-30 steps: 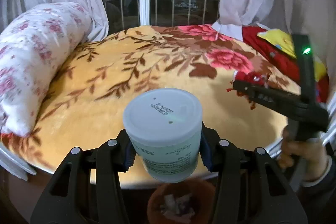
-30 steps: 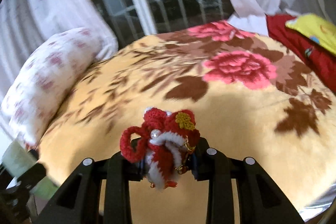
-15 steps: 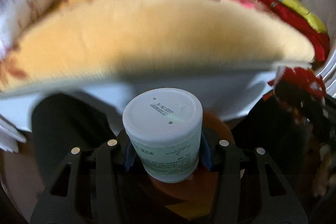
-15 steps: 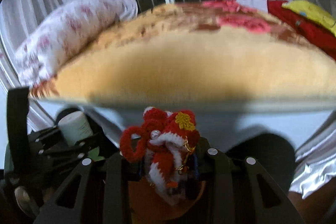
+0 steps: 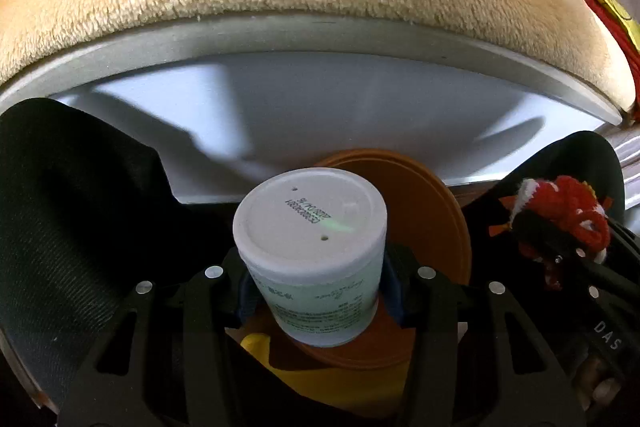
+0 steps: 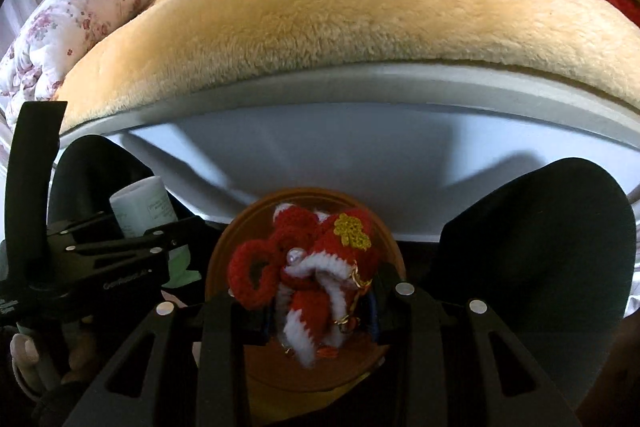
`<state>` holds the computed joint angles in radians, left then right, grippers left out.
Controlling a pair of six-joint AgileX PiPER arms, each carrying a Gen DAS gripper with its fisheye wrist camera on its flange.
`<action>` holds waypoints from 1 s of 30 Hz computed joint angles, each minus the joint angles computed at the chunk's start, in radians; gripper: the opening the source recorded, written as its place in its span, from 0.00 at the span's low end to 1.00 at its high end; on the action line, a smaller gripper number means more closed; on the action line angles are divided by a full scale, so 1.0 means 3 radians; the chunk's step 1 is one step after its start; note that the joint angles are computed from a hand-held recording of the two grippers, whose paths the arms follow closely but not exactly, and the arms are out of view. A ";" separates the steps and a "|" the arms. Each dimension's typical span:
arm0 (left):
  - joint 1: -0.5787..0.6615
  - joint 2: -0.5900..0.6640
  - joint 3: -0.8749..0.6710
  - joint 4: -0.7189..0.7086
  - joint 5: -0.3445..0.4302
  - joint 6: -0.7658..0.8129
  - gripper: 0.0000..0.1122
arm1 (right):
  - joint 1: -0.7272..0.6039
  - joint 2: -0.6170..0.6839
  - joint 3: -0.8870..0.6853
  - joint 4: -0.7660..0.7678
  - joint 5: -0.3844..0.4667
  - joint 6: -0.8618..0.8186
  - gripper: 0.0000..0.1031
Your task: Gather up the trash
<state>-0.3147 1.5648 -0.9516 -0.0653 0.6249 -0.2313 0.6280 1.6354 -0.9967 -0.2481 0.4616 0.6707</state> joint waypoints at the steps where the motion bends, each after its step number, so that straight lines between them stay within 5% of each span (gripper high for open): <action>1: -0.0001 -0.0003 0.0003 -0.0001 0.0000 0.0001 0.43 | 0.0005 0.0003 -0.0002 -0.0011 0.0003 0.0009 0.32; 8: -0.0081 0.0009 -0.0032 0.0104 0.0041 -0.0130 0.45 | 0.0015 0.0026 -0.0042 -0.0025 0.0052 0.0045 0.41; 11: -0.0158 0.0041 -0.0126 0.0327 0.0093 -0.0339 0.69 | 0.0063 -0.0020 -0.0001 -0.0233 0.0087 0.0316 0.58; 30: -0.0036 -0.0291 -0.0058 0.0317 0.0079 -0.0345 0.69 | 0.0135 -0.0425 0.0249 -0.1092 0.0128 0.1373 0.92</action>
<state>-0.3254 1.4775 -0.9689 0.0299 0.6487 -0.3350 0.6685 1.5079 -0.9219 -0.5758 0.5000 1.0825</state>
